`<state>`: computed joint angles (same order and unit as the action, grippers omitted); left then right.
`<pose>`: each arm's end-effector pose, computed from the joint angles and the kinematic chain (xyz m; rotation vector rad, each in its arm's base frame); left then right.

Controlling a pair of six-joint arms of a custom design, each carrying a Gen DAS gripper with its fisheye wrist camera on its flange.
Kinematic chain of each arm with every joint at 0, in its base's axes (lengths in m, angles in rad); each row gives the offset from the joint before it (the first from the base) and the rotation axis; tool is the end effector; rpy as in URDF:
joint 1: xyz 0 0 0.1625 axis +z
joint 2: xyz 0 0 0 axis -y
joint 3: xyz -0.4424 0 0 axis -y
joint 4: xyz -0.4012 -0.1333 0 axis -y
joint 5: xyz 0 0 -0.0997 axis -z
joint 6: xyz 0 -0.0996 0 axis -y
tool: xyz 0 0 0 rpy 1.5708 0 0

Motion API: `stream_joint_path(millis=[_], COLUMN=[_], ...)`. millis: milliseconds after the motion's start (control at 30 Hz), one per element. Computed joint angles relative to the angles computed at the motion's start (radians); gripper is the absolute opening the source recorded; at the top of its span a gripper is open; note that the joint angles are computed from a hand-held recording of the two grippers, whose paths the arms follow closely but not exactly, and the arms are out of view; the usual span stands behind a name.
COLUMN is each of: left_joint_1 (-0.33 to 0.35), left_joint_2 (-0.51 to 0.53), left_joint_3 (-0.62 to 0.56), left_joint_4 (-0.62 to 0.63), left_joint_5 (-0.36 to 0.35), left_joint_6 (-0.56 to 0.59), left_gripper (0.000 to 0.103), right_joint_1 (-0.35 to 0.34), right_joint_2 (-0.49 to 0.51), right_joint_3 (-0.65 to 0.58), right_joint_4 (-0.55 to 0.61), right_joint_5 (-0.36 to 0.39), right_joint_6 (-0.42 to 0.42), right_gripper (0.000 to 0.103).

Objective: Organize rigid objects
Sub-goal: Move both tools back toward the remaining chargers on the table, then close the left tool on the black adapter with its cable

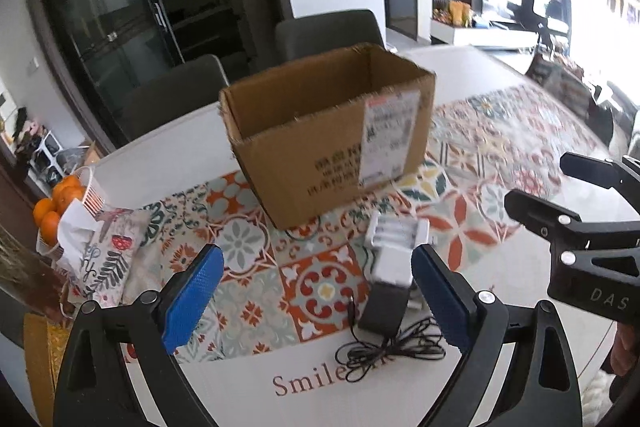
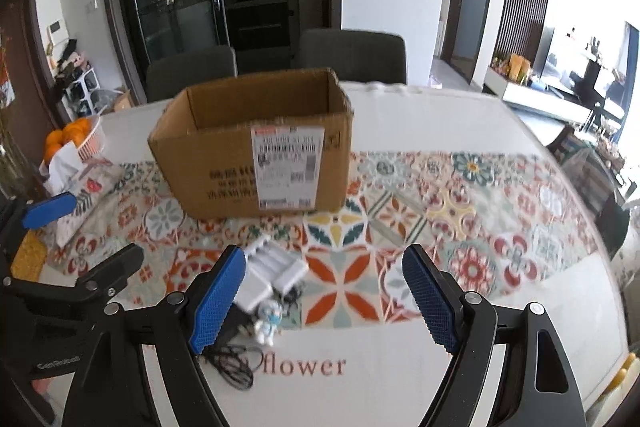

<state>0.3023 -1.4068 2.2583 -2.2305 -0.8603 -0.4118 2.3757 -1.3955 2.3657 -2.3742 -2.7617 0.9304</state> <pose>-0.3420 -0.3143 0.2040 1.1106 2.2191 -0.5260 0.3138 -0.2451 0.2142 -0.0128 -2.0769 0.9595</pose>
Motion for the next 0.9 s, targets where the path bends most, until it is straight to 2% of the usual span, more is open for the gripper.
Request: stream_joint_path(millis=[100,267,433,700,900], left_joint_1=[0.005,0.024,0.045,0.109,0.135], left_joint_2=[0.008,0.026,0.053,0.115,0.166], left_joint_3=[0.002,0.004,0.004,-0.019,-0.038], left_joint_4=[0.009,0.013,0.029,0.070,0.086], left_joint_5=[-0.027,-0.087,-0.130,-0.228,-0.263], left_joint_6=[0.003,0.028,0.067,0.120,0.169], left_gripper=[0.096,0.095,0.091,0.082,0.077], right_joint_1=[-0.007,-0.032,-0.048,-0.088,-0.123], right_joint_2=[-0.009,-0.023,-0.026,-0.009,0.007], right_joint_3=[0.014,0.047,0.060,0.082,0.101], right_joint_4=[0.029,0.014,0.074,0.045,-0.005], right_joint_5=[0.041,0.098,0.132,0.184,0.221], right_joint_6=[0.042,0.081,0.141,0.130,0.101], right_gripper=[0.081,0.081,0.081,0.081,0.081])
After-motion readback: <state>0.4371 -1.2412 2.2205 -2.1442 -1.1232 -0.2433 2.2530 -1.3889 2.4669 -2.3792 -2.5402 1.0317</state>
